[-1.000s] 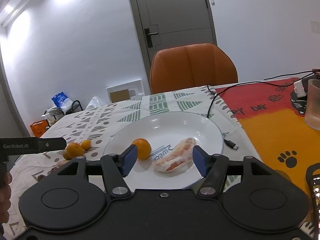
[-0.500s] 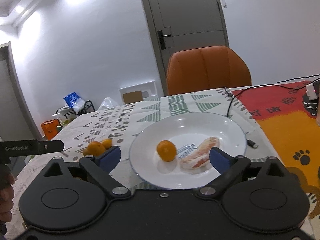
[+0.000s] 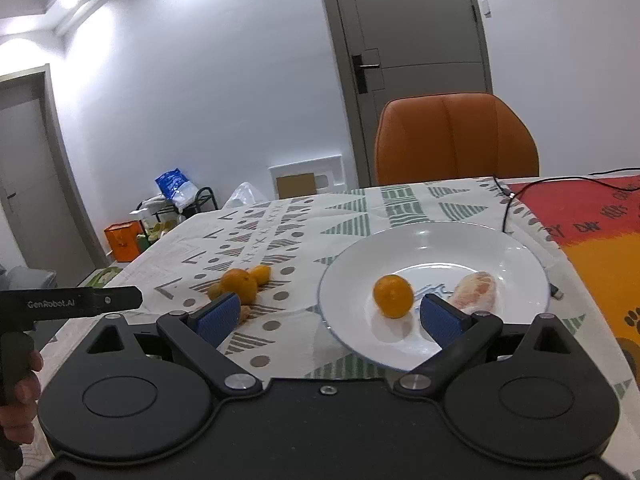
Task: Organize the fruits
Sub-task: 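Withdraw both grippers from the plate back toward the remaining fruit, then grasp the dark brown fruit with the left gripper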
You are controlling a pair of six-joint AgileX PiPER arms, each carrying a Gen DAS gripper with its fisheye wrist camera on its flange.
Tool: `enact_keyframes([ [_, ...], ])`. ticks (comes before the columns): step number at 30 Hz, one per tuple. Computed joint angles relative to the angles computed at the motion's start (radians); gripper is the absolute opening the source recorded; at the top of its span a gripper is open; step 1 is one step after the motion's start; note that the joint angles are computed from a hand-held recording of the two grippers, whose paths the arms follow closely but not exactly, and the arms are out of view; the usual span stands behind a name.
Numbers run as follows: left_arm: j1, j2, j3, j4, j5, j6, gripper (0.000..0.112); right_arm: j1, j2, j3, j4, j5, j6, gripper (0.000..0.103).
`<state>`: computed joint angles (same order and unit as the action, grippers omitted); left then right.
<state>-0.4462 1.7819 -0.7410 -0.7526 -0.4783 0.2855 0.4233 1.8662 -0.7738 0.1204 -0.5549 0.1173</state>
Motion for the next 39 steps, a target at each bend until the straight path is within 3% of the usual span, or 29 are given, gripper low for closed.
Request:
enact_keyframes([
  [9, 0.031, 0.004, 0.038, 0.097, -0.007, -0.09, 0.081, 0.035, 0.028, -0.035, -0.014, 0.019, 0.001, 0.097],
  [17, 0.061, 0.038, 0.036, 0.198, -0.006, -0.174, 0.074, 0.059, 0.06, -0.078, -0.034, 0.045, 0.003, 0.095],
  [27, 0.111, 0.108, 0.002, 0.359, 0.016, -0.317, 0.062, 0.076, 0.113, -0.15, -0.036, 0.094, 0.003, 0.084],
  [31, 0.131, 0.142, -0.012, 0.447, 0.028, -0.396, 0.052, 0.082, 0.135, -0.182, -0.051, 0.112, 0.009, 0.08],
  [36, 0.152, 0.162, -0.017, 0.542, 0.022, -0.471, 0.023, 0.094, 0.172, -0.239, -0.075, 0.157, 0.019, 0.075],
  [39, 0.174, 0.159, -0.011, 0.602, 0.021, -0.52, 0.022, 0.102, 0.197, -0.278, -0.089, 0.191, 0.029, 0.071],
])
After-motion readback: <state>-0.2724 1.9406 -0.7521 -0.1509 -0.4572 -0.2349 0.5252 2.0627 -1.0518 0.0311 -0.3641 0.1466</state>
